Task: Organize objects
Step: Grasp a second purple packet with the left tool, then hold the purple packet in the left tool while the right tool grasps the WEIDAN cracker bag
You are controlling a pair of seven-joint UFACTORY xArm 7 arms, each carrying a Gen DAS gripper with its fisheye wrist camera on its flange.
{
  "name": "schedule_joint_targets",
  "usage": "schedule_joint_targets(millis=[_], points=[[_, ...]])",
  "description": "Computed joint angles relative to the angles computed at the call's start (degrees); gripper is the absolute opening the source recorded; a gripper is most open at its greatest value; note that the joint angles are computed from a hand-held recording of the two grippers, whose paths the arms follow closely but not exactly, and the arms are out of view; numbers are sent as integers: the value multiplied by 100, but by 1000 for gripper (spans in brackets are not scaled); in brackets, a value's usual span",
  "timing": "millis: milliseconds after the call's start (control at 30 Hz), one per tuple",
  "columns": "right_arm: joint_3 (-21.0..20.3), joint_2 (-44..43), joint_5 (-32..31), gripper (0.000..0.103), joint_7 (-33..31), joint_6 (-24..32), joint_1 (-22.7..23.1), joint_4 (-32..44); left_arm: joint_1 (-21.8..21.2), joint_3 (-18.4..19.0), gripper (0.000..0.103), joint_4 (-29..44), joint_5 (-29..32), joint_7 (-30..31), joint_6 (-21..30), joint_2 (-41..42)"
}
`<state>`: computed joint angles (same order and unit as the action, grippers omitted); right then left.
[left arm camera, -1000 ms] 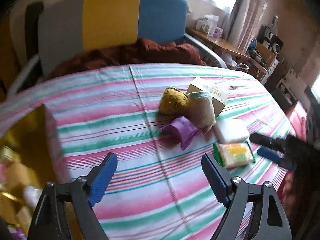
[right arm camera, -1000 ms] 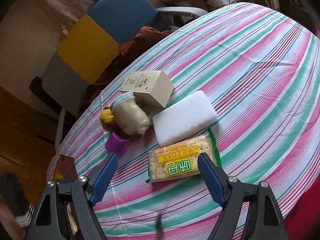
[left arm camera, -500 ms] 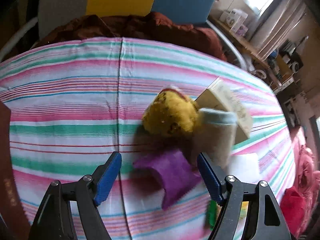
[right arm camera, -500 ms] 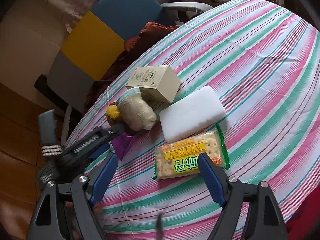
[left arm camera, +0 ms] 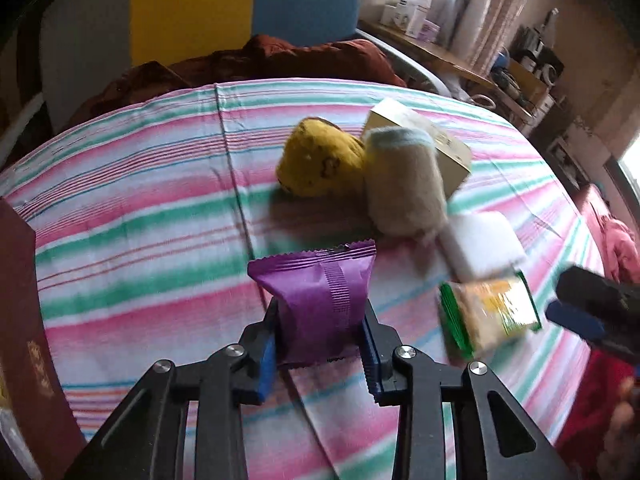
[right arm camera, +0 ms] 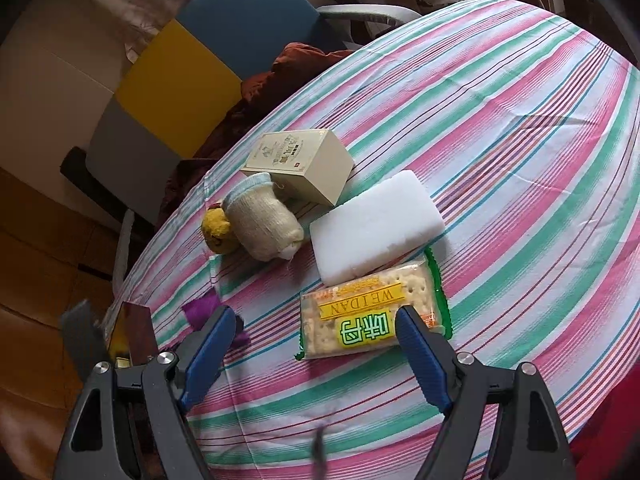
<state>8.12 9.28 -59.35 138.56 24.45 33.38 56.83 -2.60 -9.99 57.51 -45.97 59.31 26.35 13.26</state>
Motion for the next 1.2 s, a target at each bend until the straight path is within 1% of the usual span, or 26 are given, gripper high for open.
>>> schedule_joint_targets(millis=[67, 100, 167, 267, 367, 433, 567, 633, 667, 700, 733, 767, 800, 867, 933, 1033, 1067, 1133, 1167, 1200], points=[[7, -4, 50, 84, -28, 19, -2, -6, -12, 13, 39, -116, 104, 100, 22, -120], [8, -12, 56, 84, -29, 26, 0, -12, 6, 32, 43, -179, 140, 176, 95, -187], [13, -16, 74, 84, -50, 26, -2, -14, 21, 84, 57, -283, 150, 267, 187, -298], [24, -24, 117, 84, -104, 38, -3, -13, -30, 106, 63, -518, -6, 622, -114, -483], [26, -32, 121, 84, -91, 54, 5, -11, -58, 155, 68, -531, -186, 823, -88, -569], [27, -21, 130, 84, -89, 63, 5, 1, -116, 181, 70, -405, -193, 769, -117, -502], [38, 5, 282, 84, -209, 128, 4, 29, -209, 211, 70, 32, 209, 39, 98, -177], [46, -9, 403, 84, -264, 227, 12, 20, -241, 157, 70, 173, 317, -200, 21, -27], [49, -24, 456, 84, -247, 295, 20, 6, -270, 150, 64, 209, 444, -354, -73, 39], [44, -43, 455, 84, -201, 321, 23, -16, -267, 137, 55, 261, 558, -471, -79, 109], [45, -58, 454, 84, -156, 350, 25, -34, -234, 106, 36, 300, 626, -517, -35, 161], [57, -63, 498, 84, -157, 396, 20, -39, -179, 55, 37, 297, 609, -480, -42, 187], [70, -56, 557, 84, -196, 420, 8, -39, -61, -57, 37, 232, 387, -238, -101, 159], [103, -20, 779, 84, -396, 504, -18, -3, 73, -159, 36, 88, 93, 126, -127, 67], [122, 15, 1049, 84, -629, 611, -32, 40, 163, -169, 36, -92, -180, 442, 7, -92], [112, 65, 1427, 84, -981, 735, -64, 96, 172, -61, 36, -433, -531, 885, 218, -376], [116, 110, 1589, 84, -1188, 876, -75, 171, 137, 14, 36, -549, -527, 907, 293, -456], [107, 234, 1883, 84, -1615, 1155, -96, 358, 101, 100, 36, -787, -817, 1270, 310, -646], [106, 351, 2093, 84, -1955, 1300, -133, 504, 79, 153, 36, -966, -959, 1494, 318, -799], [79, 411, 2195, 84, -2103, 1325, -132, 556, 42, 224, 36, -1074, -1032, 1593, 365, -894]])
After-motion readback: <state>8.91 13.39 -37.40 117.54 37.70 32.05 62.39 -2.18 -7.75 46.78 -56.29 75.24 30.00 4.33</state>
